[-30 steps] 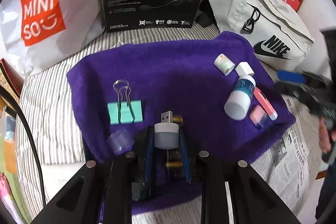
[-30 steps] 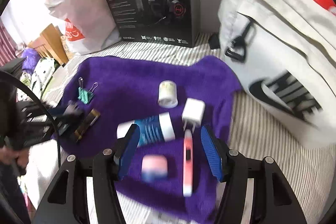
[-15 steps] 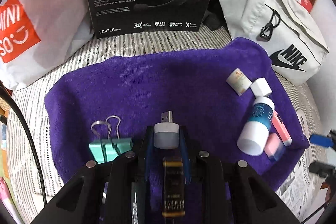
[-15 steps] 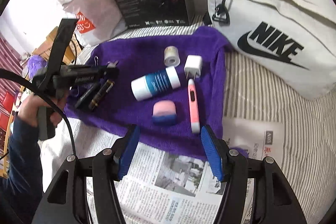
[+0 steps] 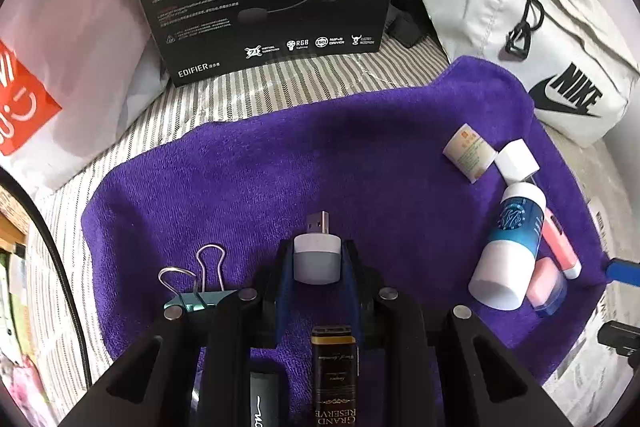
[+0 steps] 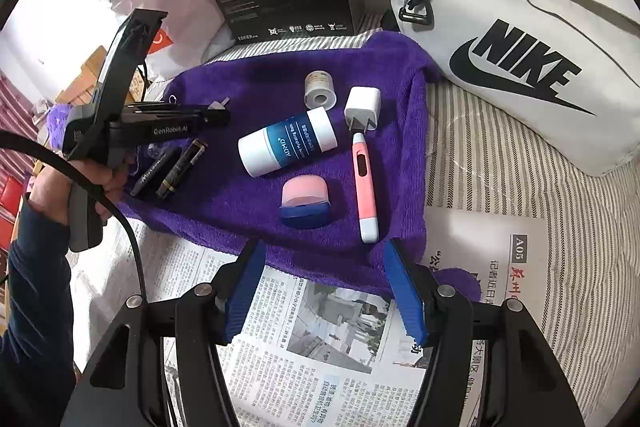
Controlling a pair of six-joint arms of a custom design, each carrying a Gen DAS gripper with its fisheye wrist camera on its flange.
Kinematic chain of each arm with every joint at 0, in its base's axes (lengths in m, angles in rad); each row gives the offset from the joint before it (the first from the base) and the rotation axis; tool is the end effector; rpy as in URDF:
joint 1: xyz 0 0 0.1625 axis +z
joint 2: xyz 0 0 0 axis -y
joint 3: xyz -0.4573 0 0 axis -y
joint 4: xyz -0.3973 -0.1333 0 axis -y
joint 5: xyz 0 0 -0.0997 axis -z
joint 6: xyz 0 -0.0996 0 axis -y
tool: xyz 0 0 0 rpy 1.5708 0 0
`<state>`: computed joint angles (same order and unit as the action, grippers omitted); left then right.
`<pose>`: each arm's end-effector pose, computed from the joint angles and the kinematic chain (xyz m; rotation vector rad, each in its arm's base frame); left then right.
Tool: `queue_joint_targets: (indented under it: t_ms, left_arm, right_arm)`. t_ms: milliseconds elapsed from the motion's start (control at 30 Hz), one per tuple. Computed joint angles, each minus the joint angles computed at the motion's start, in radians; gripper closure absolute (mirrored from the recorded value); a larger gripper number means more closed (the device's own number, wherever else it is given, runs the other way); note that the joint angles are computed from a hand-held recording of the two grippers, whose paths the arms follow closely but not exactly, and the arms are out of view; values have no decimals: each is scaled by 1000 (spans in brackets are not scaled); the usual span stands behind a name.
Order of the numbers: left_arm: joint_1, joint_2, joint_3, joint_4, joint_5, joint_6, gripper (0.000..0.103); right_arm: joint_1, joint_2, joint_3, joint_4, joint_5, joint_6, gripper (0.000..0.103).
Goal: Organize rigid objects
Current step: 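Lower the USB light with the left gripper onto the towel and open it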
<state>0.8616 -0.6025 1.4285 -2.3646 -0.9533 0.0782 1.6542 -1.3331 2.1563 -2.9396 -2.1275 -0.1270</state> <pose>-0.3390 -0.6883 0.0452 0.9851 2.3377 -0.2122 0.1226 -0.4984 0.2950 0.0636 -2.5023 0.6824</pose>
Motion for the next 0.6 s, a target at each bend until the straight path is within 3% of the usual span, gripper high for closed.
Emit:
queue_joint_targets:
  t_ms: [167,600]
  left_arm:
    - [-3,-4,11,-3,3,4,79]
    - [-31,-28,57,12,-14,-15,59]
  right_arm:
    - [6,1,2,-5,-7,3,40]
    - [1,-27,22,5,8,65,39]
